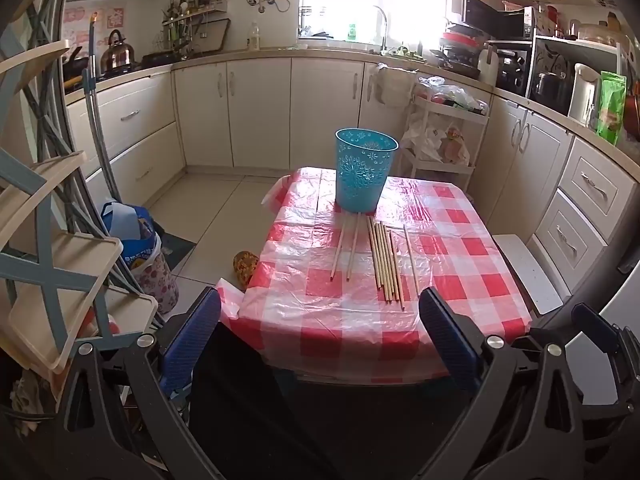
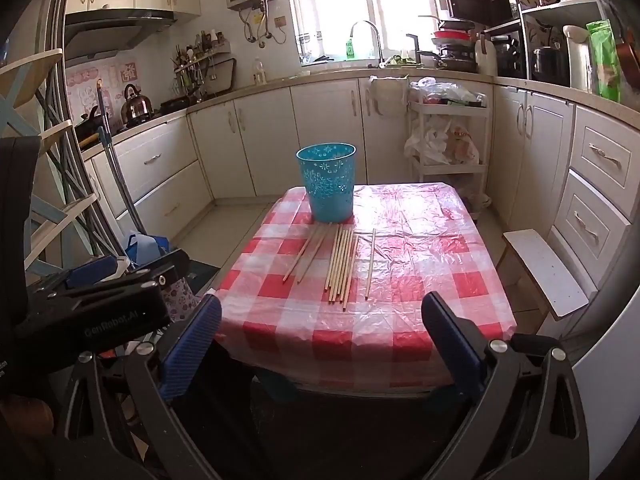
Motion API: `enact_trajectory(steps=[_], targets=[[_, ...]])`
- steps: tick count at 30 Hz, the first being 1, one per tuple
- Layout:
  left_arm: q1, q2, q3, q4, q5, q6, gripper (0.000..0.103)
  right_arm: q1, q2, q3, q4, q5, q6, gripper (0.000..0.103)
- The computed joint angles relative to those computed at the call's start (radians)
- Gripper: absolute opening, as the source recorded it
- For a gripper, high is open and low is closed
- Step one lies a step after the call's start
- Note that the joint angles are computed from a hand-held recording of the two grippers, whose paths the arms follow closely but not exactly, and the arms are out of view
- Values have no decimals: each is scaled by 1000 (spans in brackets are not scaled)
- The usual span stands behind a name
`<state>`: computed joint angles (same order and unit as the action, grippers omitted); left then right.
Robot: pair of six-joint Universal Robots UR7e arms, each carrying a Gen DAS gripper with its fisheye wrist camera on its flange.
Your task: Organize utensils
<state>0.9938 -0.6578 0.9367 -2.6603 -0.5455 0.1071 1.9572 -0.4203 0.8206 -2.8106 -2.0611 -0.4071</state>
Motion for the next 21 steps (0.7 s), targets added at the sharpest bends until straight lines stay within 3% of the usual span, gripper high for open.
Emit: enact_trajectory(steps=[21], targets=[[4, -8, 7, 11, 0, -16, 95, -1, 6, -1, 7, 3, -2, 96]])
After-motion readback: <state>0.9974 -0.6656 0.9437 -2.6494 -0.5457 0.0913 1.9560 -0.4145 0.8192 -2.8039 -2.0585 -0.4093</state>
